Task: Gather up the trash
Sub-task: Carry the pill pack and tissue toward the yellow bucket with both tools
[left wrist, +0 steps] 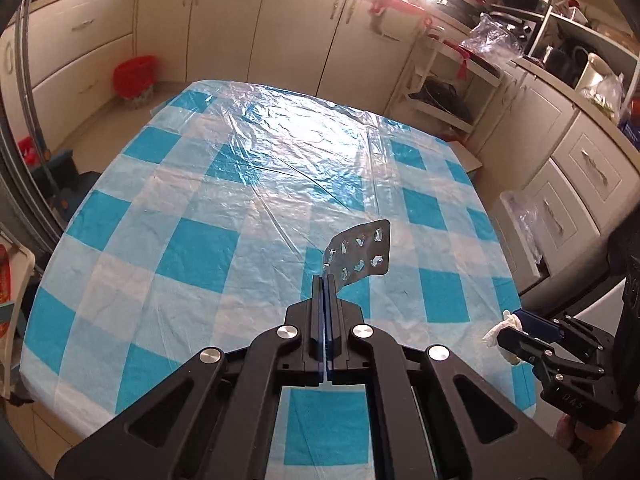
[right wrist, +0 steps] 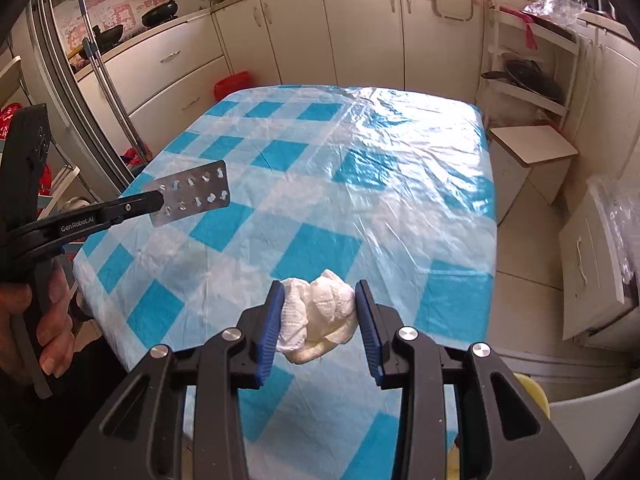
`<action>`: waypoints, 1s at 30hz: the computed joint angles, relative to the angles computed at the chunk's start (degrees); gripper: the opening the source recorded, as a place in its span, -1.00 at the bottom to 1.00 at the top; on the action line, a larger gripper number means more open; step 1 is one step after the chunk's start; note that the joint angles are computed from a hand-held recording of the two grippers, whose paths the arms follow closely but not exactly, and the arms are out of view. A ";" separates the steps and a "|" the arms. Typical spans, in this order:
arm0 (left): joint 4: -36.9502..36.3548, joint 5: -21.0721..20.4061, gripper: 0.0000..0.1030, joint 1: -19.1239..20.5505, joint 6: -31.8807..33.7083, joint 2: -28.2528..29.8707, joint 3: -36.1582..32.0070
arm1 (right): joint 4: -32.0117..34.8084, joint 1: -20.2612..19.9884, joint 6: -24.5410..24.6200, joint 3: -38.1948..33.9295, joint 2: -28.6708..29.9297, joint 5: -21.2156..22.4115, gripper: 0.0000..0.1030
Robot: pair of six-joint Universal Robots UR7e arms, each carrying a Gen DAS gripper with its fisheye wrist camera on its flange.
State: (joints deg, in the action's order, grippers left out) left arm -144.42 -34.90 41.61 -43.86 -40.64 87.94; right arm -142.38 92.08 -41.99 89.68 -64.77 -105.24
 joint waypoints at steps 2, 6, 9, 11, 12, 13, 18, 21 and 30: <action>1.33 0.34 -0.99 -0.93 -0.94 0.36 0.30 | 0.49 -1.62 1.59 1.58 -1.46 1.22 -0.29; 4.09 0.89 -0.99 -2.50 -2.25 1.55 -0.03 | -1.53 -3.17 1.56 4.67 -2.76 2.33 -0.29; 6.14 1.68 -0.99 -3.56 -2.00 2.84 -1.30 | -1.57 -3.14 1.67 5.32 -3.36 2.75 -0.29; 7.47 2.36 -0.99 -4.26 -1.51 3.82 -2.53 | -1.75 -3.08 1.04 5.56 -3.58 2.78 -0.29; 7.92 2.67 -0.99 -4.58 -1.27 4.17 -2.91 | -1.89 -3.04 0.67 5.65 -3.73 2.87 -0.29; 8.27 3.00 -0.99 -4.91 -0.91 4.45 -3.21 | -2.02 -3.06 0.35 5.69 -3.90 3.11 -0.29; 9.53 4.29 -0.99 -6.02 0.51 5.94 -5.14 | -2.67 -3.61 0.02 6.12 -5.12 4.22 -0.29; 10.04 4.79 -0.99 -6.58 1.15 6.69 -6.05 | -2.81 -4.04 0.27 6.17 -5.43 4.42 -0.29; 9.72 5.39 -0.99 -8.20 4.78 9.21 -8.87 | -4.72 -4.20 0.30 6.11 -6.94 4.65 -0.29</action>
